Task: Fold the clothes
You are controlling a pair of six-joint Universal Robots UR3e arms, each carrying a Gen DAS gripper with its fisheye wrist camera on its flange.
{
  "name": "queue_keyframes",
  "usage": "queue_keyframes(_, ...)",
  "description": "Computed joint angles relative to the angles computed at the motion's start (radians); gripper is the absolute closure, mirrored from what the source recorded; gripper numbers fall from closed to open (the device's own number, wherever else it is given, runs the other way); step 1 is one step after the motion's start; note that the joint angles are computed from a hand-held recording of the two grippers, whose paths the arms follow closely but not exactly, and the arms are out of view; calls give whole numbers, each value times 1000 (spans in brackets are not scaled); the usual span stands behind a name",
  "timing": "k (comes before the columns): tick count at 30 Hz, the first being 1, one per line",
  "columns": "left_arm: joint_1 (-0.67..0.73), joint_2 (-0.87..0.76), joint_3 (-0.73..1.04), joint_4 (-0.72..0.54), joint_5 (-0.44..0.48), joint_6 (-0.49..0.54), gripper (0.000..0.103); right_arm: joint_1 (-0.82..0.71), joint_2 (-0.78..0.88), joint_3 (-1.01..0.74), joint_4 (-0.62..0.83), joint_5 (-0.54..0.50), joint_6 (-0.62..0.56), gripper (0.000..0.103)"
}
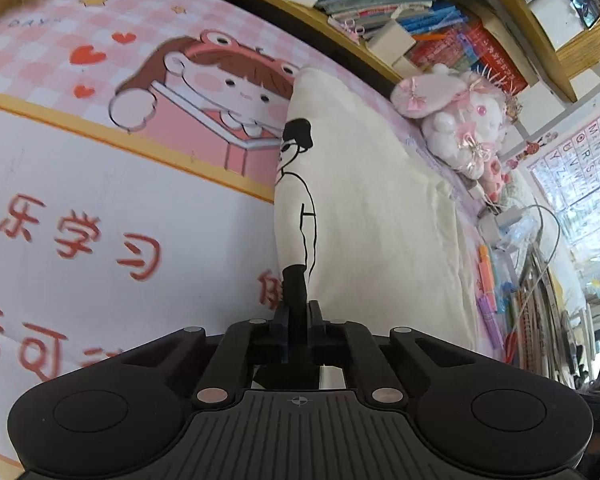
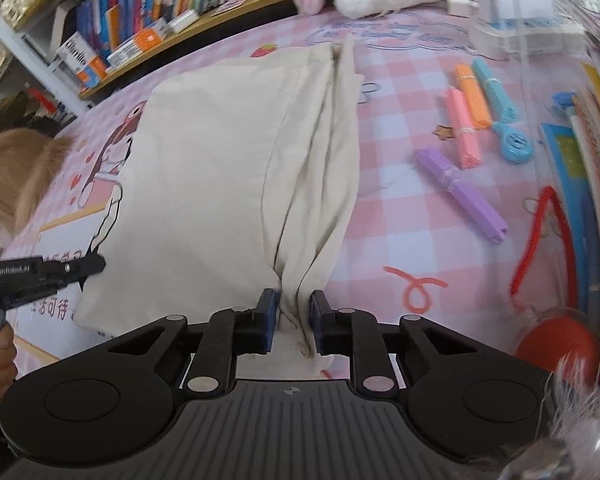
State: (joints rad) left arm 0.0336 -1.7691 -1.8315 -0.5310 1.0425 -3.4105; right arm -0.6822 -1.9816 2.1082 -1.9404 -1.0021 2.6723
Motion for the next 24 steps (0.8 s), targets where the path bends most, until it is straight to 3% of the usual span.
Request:
queue_keyframes(3,55,38,-44,8,-9,36,97,81,23,9,-70,-9,51,85)
queue_keyframes(13,304,150,-169,-67,-83,242,97,500,267,-40,-495,-153,435,85)
queue_keyframes(21,403,159,-181,-145,-167,397,96,659,355,-56,-674,-302,621,85)
queue_keyframes(24,423,173,-188,-175,-183,450,91,679,344,-35,-700,-346,694,74)
